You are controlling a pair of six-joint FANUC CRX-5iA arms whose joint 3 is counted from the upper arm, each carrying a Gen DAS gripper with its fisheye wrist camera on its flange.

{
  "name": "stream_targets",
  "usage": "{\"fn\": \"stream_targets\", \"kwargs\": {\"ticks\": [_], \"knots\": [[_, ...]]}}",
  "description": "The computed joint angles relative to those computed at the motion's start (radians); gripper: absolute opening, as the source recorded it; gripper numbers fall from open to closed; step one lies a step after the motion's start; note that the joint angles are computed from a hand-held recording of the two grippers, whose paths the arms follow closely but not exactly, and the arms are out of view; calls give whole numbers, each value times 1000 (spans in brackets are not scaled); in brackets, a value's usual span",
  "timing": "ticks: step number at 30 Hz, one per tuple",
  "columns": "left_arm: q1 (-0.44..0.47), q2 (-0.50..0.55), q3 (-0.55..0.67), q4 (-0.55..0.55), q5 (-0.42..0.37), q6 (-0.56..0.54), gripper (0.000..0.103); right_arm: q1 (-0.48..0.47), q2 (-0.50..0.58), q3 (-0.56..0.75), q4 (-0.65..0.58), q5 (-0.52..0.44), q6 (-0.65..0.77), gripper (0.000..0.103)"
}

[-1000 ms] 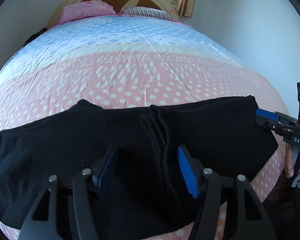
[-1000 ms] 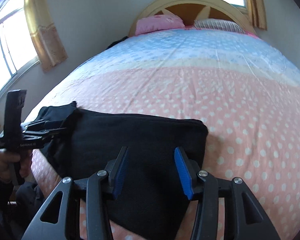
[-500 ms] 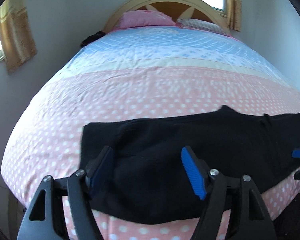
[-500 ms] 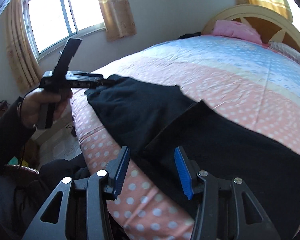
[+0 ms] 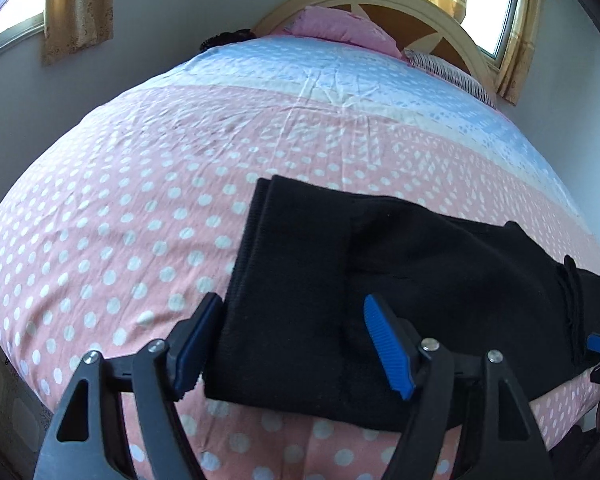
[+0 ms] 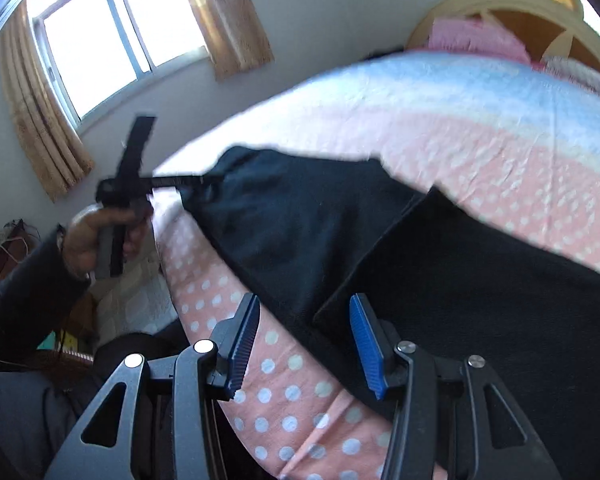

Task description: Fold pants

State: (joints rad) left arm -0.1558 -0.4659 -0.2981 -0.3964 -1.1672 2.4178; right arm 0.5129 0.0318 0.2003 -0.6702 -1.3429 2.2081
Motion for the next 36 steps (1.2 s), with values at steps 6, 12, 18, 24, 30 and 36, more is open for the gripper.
{"fn": "stream_targets", "kwargs": {"ticks": [6, 12, 18, 24, 30, 36], "knots": [[12, -19, -17, 7, 19, -19, 75, 2, -52, -36, -6, 38, 67, 51], [47, -44, -38, 18, 32, -34, 77, -124, -95, -54, -98, 18, 107, 51], [103, -71, -73, 91, 72, -105, 67, -183, -113, -86, -139, 23, 95, 51], [39, -22, -14, 29, 13, -51, 50, -178, -129, -101, -136, 41, 106, 51], [2, 8, 2, -39, -6, 20, 63, -182, -130, -106, -138, 49, 95, 51], [77, -44, -52, 53, 63, -80, 54, -190, -133, -106, -142, 48, 95, 51]]}}
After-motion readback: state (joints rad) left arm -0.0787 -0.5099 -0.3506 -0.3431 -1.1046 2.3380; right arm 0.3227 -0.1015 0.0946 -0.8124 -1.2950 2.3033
